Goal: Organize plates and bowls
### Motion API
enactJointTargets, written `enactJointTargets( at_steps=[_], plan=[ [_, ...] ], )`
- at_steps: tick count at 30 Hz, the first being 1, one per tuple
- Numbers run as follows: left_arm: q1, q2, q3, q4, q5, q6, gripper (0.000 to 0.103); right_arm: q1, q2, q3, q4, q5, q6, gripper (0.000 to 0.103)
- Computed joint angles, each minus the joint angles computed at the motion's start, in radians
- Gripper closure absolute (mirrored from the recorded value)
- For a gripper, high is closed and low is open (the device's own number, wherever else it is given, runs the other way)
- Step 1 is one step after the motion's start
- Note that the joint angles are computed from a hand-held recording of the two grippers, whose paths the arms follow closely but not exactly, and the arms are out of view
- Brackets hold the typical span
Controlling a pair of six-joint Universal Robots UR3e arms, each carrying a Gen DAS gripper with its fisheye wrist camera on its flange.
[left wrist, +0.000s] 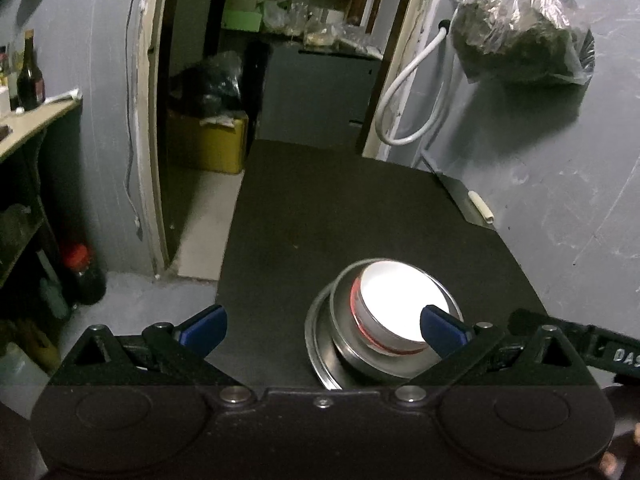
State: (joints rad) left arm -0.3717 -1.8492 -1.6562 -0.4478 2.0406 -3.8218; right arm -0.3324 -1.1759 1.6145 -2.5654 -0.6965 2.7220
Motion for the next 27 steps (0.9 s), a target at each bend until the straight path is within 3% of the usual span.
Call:
enactJointTargets(
  at_steps=[7, 18, 27],
  plan=[
    [-0.002, 0.057, -0.083, 0.076, -0.006, 0.030, 0.001, -0.012, -0.089, 0.119, -0.110, -0.022, 0.052, 0.000],
    [-0.006, 0.259, -0.368, 0.266, -0.103, 0.114, 0.001, -0.054, -0.398, 0.430, -0.243, -0.072, 0.103, 0.000],
    [-0.048, 0.459, -0.560, 0.261, -0.129, 0.121, 0.001, -0.143, -0.759, 0.713, -0.175, -0.098, 0.106, 0.000]
  ],
)
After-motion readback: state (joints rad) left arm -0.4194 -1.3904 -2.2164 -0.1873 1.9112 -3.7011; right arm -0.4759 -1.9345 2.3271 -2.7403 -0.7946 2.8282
